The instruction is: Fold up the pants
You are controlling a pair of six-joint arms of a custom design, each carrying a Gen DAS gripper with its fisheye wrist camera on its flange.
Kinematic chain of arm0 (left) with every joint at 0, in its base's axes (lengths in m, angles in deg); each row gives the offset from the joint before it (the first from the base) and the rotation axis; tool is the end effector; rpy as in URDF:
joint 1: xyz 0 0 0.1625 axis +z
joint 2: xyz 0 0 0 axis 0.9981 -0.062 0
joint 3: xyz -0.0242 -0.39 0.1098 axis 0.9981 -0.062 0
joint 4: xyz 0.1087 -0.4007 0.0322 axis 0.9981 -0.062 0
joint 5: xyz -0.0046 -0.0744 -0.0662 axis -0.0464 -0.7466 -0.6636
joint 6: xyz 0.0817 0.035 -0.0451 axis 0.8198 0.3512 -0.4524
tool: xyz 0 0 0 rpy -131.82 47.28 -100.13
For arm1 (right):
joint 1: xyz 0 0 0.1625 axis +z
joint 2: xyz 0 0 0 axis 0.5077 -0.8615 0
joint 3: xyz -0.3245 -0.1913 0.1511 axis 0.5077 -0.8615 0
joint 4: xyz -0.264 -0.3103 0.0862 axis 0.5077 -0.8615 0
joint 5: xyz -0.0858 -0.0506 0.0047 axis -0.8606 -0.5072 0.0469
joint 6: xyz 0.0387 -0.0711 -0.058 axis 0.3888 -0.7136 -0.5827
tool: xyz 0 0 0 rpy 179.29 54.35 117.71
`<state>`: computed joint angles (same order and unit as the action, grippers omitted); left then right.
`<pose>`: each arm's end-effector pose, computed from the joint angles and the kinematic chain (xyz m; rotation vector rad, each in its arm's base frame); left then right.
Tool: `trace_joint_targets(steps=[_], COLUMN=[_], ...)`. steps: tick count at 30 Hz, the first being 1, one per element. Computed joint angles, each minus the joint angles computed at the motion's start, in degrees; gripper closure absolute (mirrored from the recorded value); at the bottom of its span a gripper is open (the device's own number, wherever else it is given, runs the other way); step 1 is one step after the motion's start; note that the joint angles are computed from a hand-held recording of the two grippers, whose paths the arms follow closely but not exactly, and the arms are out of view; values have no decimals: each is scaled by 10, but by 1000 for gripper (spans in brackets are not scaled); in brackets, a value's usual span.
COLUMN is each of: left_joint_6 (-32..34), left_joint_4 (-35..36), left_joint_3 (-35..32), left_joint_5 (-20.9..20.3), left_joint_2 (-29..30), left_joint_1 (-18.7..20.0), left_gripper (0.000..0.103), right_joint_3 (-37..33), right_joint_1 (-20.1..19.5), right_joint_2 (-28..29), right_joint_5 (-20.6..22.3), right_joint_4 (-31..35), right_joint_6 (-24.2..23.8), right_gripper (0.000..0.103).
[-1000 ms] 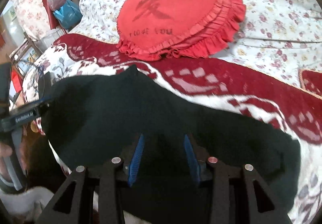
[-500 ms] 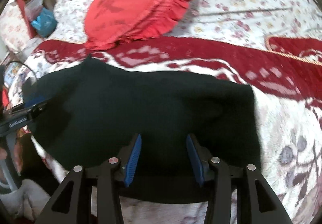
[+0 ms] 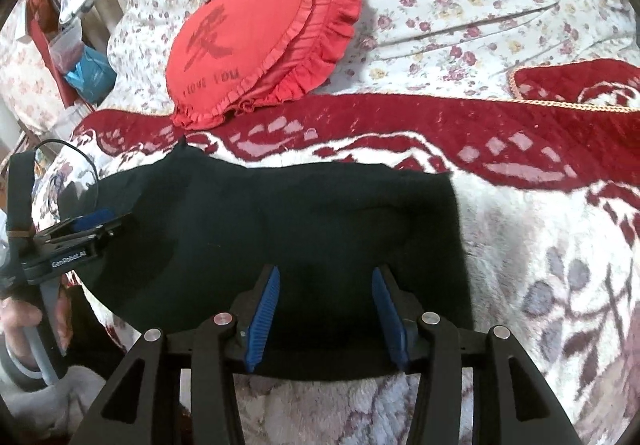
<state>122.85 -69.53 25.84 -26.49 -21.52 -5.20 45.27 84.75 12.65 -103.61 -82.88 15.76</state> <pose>0.0469 -0.8621 0.3685 0.9515 2.3915 -0.3548 0.3923 -0.6957 -0.0642 -0.1487 -2.3628 0.9469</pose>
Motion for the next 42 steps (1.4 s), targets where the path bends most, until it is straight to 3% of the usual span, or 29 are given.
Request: trace_joint_targets(steps=[6, 17, 23, 26, 34, 42], left_joint_6=[8, 6, 15, 38, 65, 139], left_joint_4=[7, 113, 191, 184, 218, 251], left_joint_3=[17, -27, -50, -28, -66, -96], left_joint_5=[-10, -74, -103, -98, -101, -88], left_joint_2=[-7, 16, 39, 40, 87, 127], left_joint_1=[-9, -22, -38, -48, -65, -74], left_gripper=[32, 32, 32, 32, 32, 32], right_joint_3=[35, 147, 170, 175, 183, 168], right_joint_1=[6, 2, -12, -22, -29, -31], right_joint_2=[-22, -76, -74, -70, -52, -24], right_joint_5=[-27, 1, 57, 83, 96, 101], right_joint_4=[8, -15, -80, -101, -209, -297], right_joint_6=[37, 113, 119, 124, 102, 59], right_gripper=[52, 48, 47, 45, 40, 24])
